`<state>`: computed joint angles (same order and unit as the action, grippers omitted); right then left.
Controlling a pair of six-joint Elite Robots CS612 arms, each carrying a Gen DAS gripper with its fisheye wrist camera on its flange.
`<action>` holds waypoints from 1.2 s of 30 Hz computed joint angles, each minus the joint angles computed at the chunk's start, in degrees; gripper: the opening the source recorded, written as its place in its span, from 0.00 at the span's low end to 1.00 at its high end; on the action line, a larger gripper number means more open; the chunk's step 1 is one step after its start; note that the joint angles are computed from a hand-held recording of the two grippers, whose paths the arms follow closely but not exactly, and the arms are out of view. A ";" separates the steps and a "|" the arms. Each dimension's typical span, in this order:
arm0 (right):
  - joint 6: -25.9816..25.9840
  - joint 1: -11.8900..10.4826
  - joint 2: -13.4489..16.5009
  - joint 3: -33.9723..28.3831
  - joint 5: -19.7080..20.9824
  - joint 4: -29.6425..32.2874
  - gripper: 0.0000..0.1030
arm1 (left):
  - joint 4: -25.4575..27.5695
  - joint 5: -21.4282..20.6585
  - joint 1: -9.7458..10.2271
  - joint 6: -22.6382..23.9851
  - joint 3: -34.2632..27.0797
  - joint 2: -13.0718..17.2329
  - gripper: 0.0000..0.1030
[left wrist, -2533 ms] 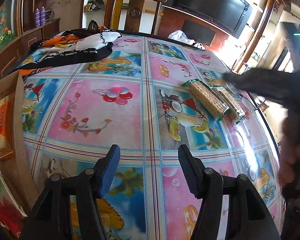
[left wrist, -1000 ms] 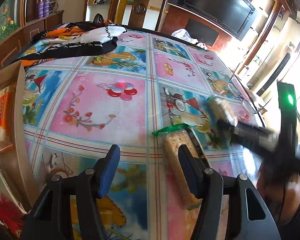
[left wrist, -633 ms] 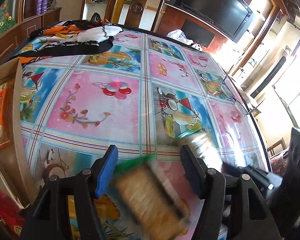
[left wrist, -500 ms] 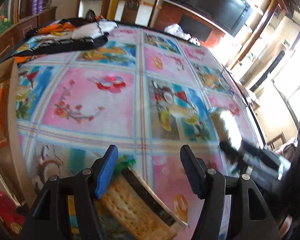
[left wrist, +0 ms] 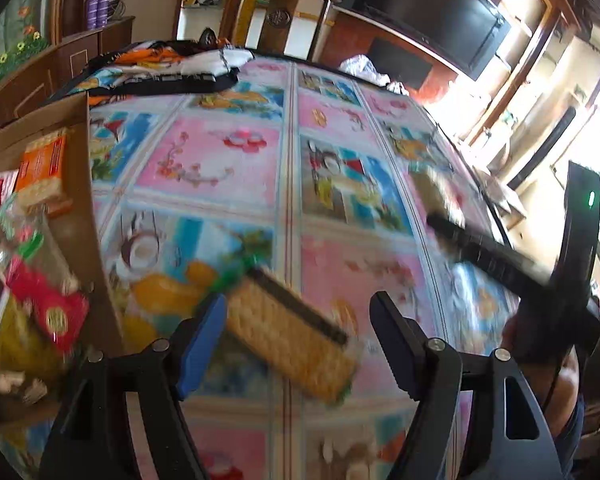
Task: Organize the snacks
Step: 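Grasp a green-edged cracker pack with left tool while right tool grasps another, then carry both cracker packs over the cardboard box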
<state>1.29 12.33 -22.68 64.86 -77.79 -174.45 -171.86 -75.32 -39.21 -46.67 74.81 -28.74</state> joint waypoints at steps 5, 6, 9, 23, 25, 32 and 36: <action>1.68 -0.36 -0.82 1.52 1.94 -2.97 0.48 | 3.49 1.25 -1.19 0.16 0.51 -0.40 0.71; 1.87 -0.42 -0.89 1.64 2.39 -3.08 0.48 | 4.05 0.88 -1.13 -0.39 0.28 -0.21 0.71; 2.17 -0.48 -1.10 2.02 2.99 -3.88 0.48 | 5.48 -1.09 -0.55 -1.55 -1.47 0.89 0.71; 2.43 -0.62 -1.10 1.93 3.66 -3.85 0.48 | 12.68 0.26 1.26 8.31 -11.82 5.44 0.52; 2.18 -0.58 -1.02 1.76 3.61 -3.38 0.48 | 12.80 1.97 0.91 10.57 -12.46 5.95 0.52; 1.22 -0.39 -0.69 1.09 3.97 -1.27 0.48 | 9.02 5.84 0.19 13.52 -11.81 6.55 0.43; 0.46 -0.16 -0.52 0.73 4.66 -0.06 0.48 | 6.12 4.02 0.71 12.23 -10.57 6.13 0.43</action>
